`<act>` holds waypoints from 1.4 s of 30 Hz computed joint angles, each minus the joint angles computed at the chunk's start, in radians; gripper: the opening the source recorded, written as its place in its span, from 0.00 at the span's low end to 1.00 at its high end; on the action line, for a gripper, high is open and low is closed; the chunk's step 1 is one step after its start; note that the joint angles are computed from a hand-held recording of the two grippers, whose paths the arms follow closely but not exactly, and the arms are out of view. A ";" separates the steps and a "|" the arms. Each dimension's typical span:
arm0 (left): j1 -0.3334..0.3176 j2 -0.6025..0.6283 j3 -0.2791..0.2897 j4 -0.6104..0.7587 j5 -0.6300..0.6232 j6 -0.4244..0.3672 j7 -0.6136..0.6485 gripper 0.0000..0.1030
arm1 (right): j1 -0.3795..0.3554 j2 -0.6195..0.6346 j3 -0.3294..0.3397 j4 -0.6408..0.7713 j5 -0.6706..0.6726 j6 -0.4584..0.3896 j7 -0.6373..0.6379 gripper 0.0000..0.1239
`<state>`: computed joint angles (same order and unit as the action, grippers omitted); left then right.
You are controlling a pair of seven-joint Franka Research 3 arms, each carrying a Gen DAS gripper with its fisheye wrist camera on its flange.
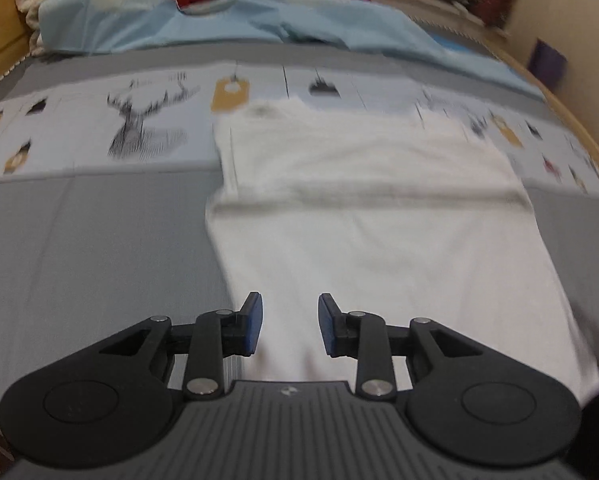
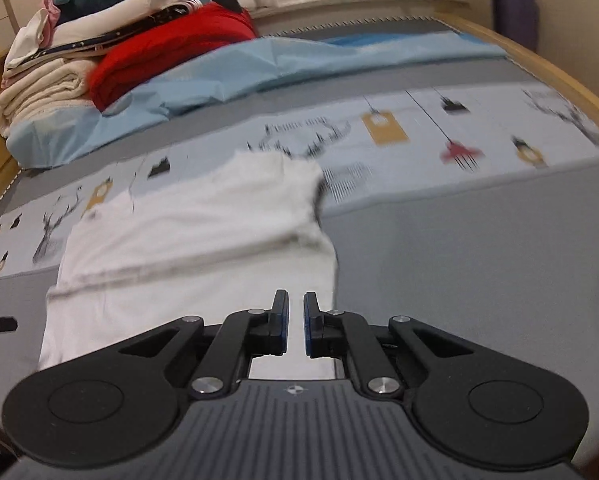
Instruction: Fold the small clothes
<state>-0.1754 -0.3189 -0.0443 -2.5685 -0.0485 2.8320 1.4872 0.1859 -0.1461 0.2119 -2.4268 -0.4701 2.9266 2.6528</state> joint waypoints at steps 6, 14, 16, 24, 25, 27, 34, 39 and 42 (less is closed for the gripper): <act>-0.050 -0.155 0.041 -0.146 -0.052 -0.059 0.034 0.33 | 0.017 -0.162 0.076 -0.177 0.098 -0.015 0.013 0.06; -0.037 -0.164 0.106 -0.175 -0.157 -0.185 0.002 0.33 | 0.095 -0.163 0.055 -0.214 0.301 -0.073 -0.111 0.06; -0.038 -0.154 0.127 -0.167 -0.214 -0.213 0.017 0.33 | 0.113 -0.160 0.040 -0.225 0.353 -0.081 -0.134 0.06; 0.020 -0.085 0.063 -0.129 -0.247 -0.266 0.036 0.33 | 0.162 -0.102 0.015 -0.210 0.466 -0.172 -0.234 0.07; 0.025 -0.079 0.059 -0.127 -0.247 -0.267 0.032 0.33 | 0.162 -0.100 0.016 -0.207 0.464 -0.184 -0.233 0.07; 0.025 -0.069 0.062 -0.122 -0.259 -0.274 0.038 0.33 | 0.169 -0.096 0.010 -0.206 0.476 -0.186 -0.239 0.07; 0.038 -0.042 0.023 -0.117 -0.211 -0.257 0.039 0.33 | 0.172 -0.094 0.009 -0.201 0.469 -0.201 -0.249 0.07; 0.038 -0.048 0.024 -0.123 -0.194 -0.250 0.031 0.05 | 0.176 -0.091 0.004 -0.199 0.468 -0.195 -0.266 0.06; 0.030 -0.093 0.035 -0.146 -0.204 -0.229 0.047 0.05 | 0.173 -0.103 0.008 -0.209 0.464 -0.177 -0.262 0.00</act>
